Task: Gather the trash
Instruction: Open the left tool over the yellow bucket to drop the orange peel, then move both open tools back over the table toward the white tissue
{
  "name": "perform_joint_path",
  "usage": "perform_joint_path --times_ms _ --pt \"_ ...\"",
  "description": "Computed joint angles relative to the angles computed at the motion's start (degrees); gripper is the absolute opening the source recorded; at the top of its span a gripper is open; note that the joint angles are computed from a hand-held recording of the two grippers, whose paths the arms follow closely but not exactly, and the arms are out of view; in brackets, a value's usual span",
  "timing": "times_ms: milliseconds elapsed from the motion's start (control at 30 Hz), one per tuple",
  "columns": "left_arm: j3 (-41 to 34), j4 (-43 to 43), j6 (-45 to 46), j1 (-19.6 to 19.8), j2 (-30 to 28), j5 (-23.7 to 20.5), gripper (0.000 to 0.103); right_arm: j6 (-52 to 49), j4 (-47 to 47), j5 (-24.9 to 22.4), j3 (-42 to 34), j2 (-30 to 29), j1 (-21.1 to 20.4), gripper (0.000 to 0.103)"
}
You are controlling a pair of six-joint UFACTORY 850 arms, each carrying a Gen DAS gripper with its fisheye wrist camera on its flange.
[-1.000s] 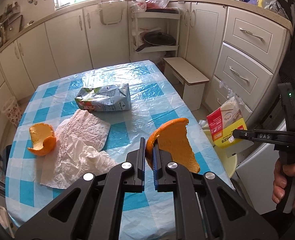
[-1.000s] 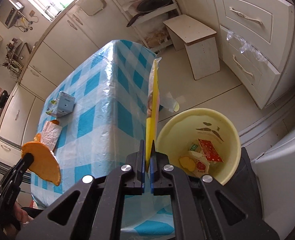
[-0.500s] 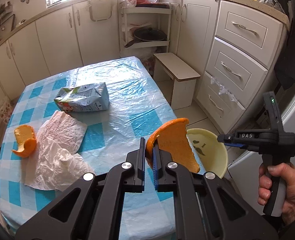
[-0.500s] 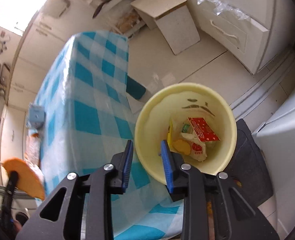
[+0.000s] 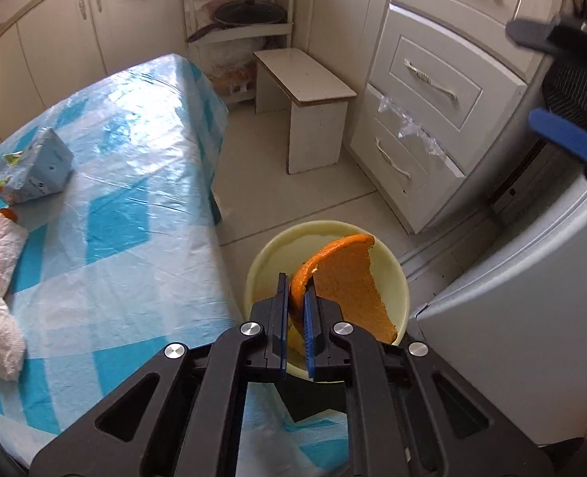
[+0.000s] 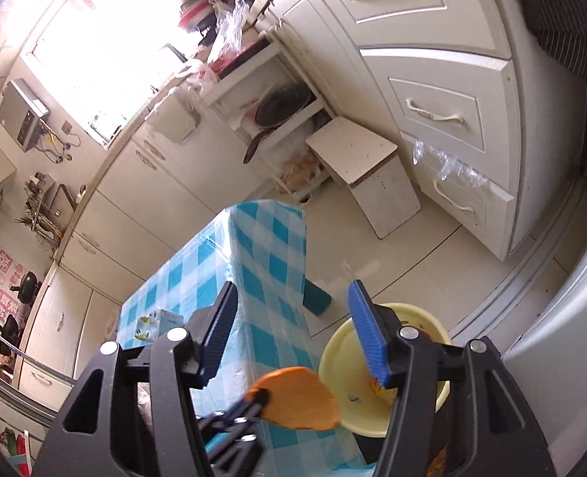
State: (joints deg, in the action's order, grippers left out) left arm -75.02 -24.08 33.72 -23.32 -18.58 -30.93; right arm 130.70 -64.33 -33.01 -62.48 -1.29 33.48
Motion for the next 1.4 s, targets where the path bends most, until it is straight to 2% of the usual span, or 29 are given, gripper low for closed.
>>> perform_joint_path --times_ms 33,133,200,433,567,733,867,967,1033,1167,1267,1400 --pt "-0.56 2.74 -3.19 -0.98 -0.88 -0.01 0.007 0.13 -0.09 0.01 0.15 0.21 -0.11 0.056" --pt "-2.76 6.0 -7.37 -2.66 -3.66 -2.11 0.021 1.35 -0.82 0.44 0.4 0.63 -0.59 0.056" --pt "-3.2 7.38 -9.32 -3.3 -4.13 -1.91 0.034 2.39 -1.64 0.74 0.68 0.91 -0.88 0.056" --pt "-2.8 3.65 -4.64 -1.14 -1.07 -1.22 0.047 3.26 -3.04 0.3 -0.55 0.26 -0.65 0.057" --pt "-2.38 0.53 -0.66 3.12 1.71 -1.38 0.051 1.95 -2.95 -0.06 -2.54 -1.42 -0.2 0.057" --pt "-2.12 -0.59 1.92 11.07 4.8 -0.03 0.056 -4.49 0.28 0.7 -6.78 -5.16 0.44 0.057" --pt "-4.07 3.49 -2.89 18.06 4.49 2.6 0.059 -14.1 5.65 1.99 -11.43 -9.22 1.54 0.059" --pt "-7.64 6.2 -9.96 24.12 1.73 2.21 0.06 -25.16 12.55 4.3 -16.18 -13.51 2.52 0.061" --pt "-11.29 7.45 -15.66 27.68 -1.57 -0.85 0.06 -34.85 19.18 5.74 -19.81 -16.81 3.18 0.061" --pt "-18.22 0.85 -17.76 33.32 -8.14 -9.77 0.06 -54.84 33.04 5.52 -28.68 -24.41 5.13 0.062" --pt "-21.1 -2.5 -17.55 34.87 -10.9 -13.84 0.06 -64.96 39.69 3.66 -35.12 -29.42 6.36 0.062" --pt "-26.06 -7.1 -18.44 36.5 -15.17 -19.46 0.06 -72.57 44.43 1.22 -42.12 -34.83 7.13 0.063"
